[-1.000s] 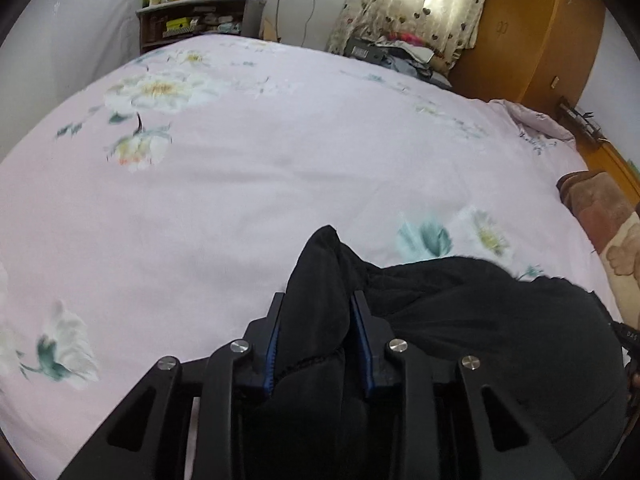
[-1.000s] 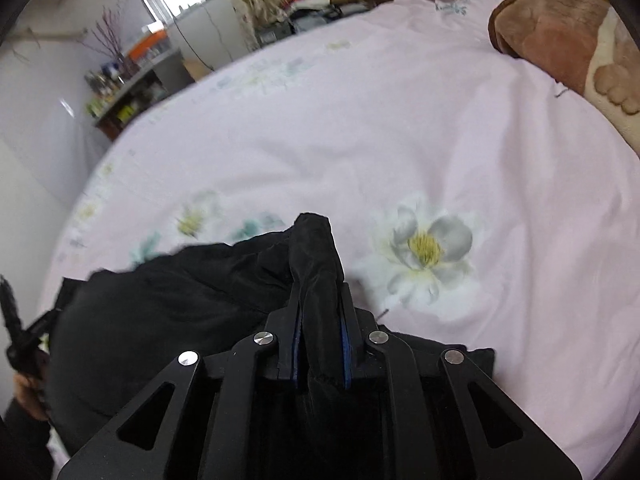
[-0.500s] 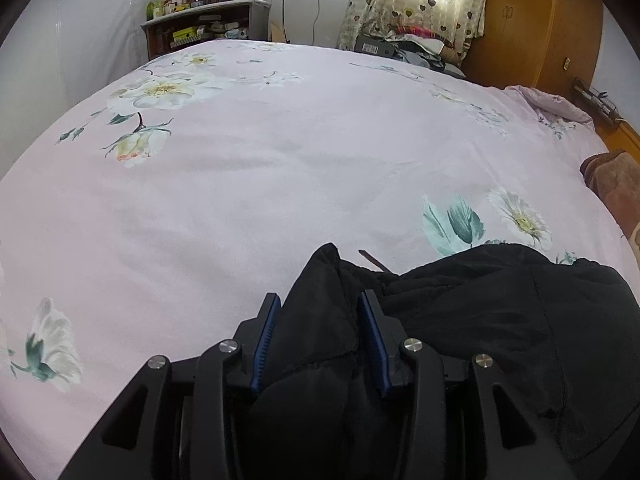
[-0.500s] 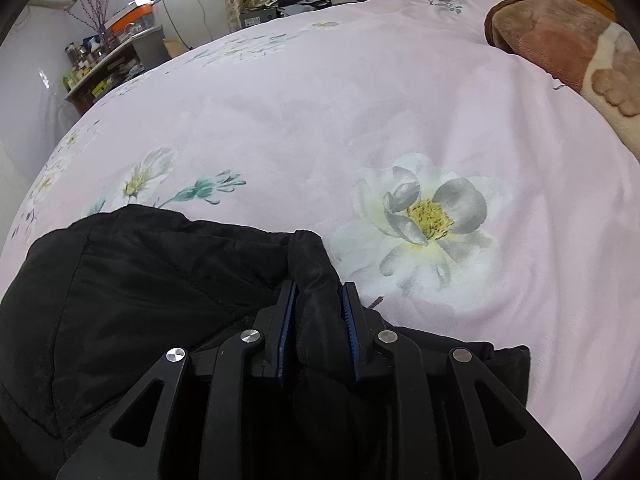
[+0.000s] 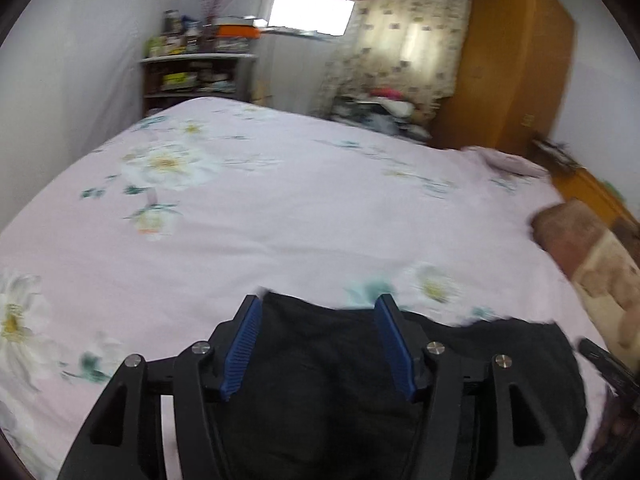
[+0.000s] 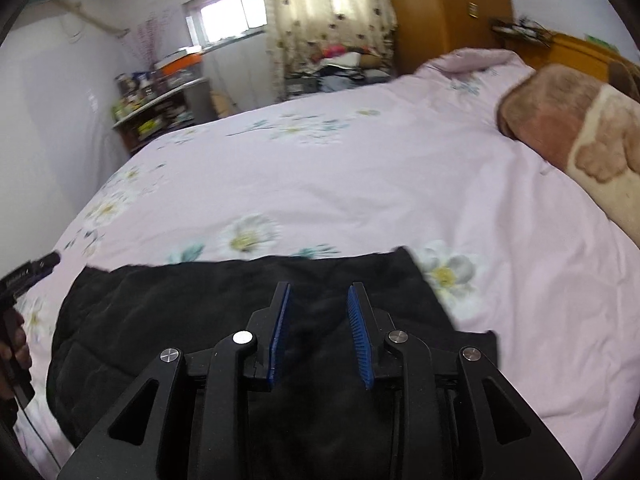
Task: Fold large clothes
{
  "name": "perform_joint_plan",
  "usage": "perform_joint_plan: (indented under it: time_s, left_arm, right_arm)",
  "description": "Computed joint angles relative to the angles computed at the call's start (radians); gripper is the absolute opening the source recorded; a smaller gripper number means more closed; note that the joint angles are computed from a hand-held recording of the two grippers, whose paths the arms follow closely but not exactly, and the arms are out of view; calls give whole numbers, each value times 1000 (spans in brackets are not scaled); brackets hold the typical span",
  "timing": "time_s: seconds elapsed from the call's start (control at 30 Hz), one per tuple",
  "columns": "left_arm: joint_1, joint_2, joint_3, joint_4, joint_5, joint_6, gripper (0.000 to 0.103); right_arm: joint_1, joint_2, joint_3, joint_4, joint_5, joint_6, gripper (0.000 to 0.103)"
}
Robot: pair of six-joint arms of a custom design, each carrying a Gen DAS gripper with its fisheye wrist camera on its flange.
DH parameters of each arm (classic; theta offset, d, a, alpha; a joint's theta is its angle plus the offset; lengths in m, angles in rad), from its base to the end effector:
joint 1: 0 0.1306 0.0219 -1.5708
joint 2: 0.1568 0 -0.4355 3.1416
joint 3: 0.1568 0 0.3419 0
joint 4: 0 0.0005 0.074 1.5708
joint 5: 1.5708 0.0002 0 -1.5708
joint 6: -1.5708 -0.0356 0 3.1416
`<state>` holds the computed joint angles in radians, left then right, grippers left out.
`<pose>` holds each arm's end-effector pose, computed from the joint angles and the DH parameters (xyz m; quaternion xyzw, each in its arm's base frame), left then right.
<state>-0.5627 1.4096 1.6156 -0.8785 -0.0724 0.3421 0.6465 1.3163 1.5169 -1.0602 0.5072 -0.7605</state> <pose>0.3734 -0.2331 0.5677 0.0835 0.8965 -0.1604 0.4045 0.3164 0.2165 0.5524 0.1389 0.9010 0.0387 0.4091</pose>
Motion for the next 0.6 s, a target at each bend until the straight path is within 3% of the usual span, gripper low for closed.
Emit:
perform_joint_plan:
  time_s: [0.1, 0.17, 0.23, 0.4, 0.53, 0.6]
  left_arm:
    - [-94, 29, -32, 32, 7, -112, 66]
    - [-113, 80, -36, 10, -5, -127, 66]
    - [-110, 97, -72, 55, -25, -107, 67]
    - [-126, 120, -108, 138, -84, -128, 68]
    - [-138, 137, -93, 115, -106, -113, 68]
    - [-141, 152, -46, 51, -105, -119, 67]
  right_arm:
    - [13, 55, 3, 20, -33, 41, 30]
    - [4, 98, 0, 11, -22, 71, 31]
    - [-18, 110, -32, 42, -28, 89, 39]
    - [-33, 118, -108, 120, -4, 96, 40]
    - [-40, 131, -118, 125, -2, 79, 40]
    - [-43, 129, -100, 99, -14, 77, 40]
